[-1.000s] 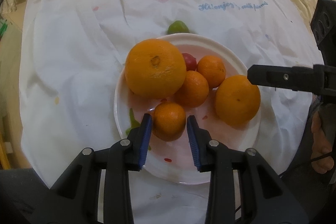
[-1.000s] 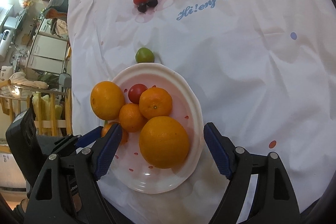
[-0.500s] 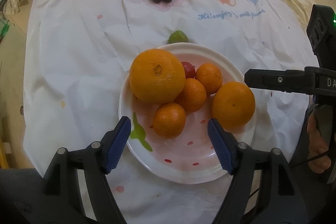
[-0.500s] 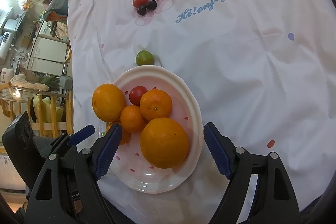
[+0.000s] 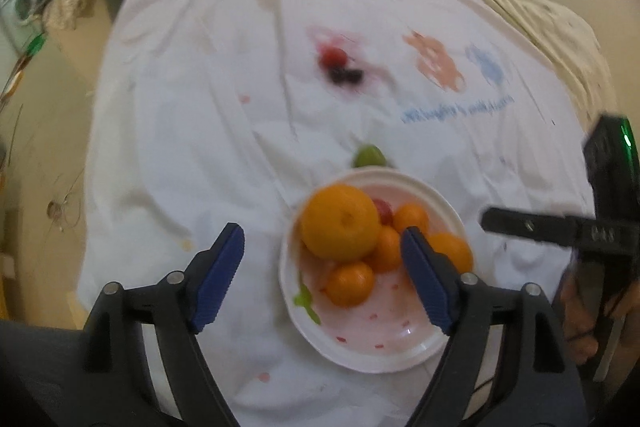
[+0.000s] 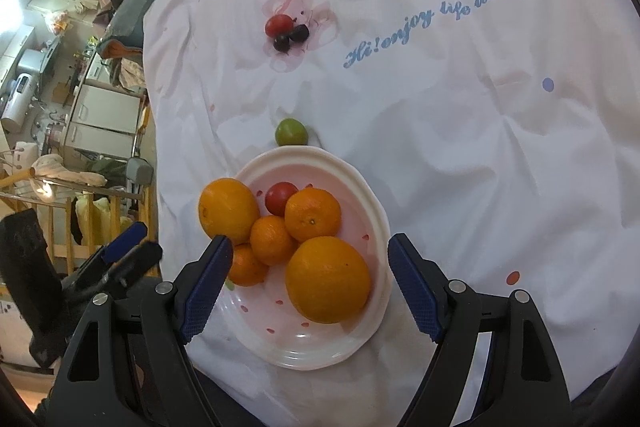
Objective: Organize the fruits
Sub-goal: 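Move both open tools toward the dark grapes beside the red tomato, then grasp a dark grape with the right tool and lift it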
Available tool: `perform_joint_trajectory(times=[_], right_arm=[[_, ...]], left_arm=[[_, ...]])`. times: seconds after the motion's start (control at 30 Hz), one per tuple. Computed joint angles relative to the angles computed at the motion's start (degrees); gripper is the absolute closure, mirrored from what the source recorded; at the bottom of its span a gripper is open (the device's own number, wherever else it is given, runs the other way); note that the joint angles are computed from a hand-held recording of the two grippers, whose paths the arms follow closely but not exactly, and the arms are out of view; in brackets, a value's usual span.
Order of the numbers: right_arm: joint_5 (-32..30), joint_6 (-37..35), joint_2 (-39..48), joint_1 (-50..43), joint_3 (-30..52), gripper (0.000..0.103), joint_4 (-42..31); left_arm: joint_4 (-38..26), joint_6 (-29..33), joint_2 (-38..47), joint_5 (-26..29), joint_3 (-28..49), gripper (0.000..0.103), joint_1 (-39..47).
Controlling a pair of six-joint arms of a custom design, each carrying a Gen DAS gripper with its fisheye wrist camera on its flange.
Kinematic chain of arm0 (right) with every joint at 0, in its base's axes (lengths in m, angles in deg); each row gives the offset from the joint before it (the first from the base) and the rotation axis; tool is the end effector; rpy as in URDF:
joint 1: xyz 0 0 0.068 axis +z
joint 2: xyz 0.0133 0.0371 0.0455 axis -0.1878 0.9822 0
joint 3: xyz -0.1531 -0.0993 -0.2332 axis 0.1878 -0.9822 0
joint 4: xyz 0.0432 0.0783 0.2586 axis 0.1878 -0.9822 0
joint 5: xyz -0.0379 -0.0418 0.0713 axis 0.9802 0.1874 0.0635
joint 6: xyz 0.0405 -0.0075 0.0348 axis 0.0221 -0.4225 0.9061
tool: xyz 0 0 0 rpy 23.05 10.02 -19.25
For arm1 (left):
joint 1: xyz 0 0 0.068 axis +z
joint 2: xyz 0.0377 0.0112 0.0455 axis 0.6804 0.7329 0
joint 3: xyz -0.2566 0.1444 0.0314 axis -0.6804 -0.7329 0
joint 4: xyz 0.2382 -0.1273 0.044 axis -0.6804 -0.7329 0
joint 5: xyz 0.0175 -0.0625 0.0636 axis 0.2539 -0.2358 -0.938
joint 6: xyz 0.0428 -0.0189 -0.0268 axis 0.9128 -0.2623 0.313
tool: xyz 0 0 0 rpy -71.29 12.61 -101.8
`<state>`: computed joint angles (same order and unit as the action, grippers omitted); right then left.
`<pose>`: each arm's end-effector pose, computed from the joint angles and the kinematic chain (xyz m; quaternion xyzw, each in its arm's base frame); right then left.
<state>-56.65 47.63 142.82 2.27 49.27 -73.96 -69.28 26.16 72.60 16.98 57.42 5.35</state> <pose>0.2853 0.0856 0.2282 -0.0251 0.9525 0.2963 0.0657 0.2217 -0.1637 0.2719 -0.0505 0.9709 -0.0867 0.2173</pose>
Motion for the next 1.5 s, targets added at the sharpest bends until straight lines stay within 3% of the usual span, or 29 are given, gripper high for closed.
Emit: perform_joint_trajectory(times=[0.43, 0.87, 1.03, 1.23, 1.5], right_arm=[[-2.04, 0.82, 0.88, -1.25, 6.96, 0.021, -2.41], [2.4, -3.2, 15.98, -0.9, 22.93, 0.021, -6.84], [9.22, -9.93, 22.66, 1.87, 31.19, 0.022, -7.72], [13.54, -17.8, 30.92, 4.07, 39.82, 0.033, -7.82], [17.63, -30.47, 39.87, 7.55, 47.62, 0.041, -5.35]], left_arm=[[-6.75, 3.85, 6.3, -8.35, 9.58, 0.025, 4.47], [-6.8, 7.91, 18.55, -3.79, 20.98, 0.025, 11.65], [-5.26, 8.72, 23.47, -1.59, 23.5, 0.025, 14.09], [-1.33, 9.53, 27.34, 1.16, 22.69, 0.025, 16.64], [-2.79, 10.03, 31.88, 5.36, 27.13, 0.025, 19.18]])
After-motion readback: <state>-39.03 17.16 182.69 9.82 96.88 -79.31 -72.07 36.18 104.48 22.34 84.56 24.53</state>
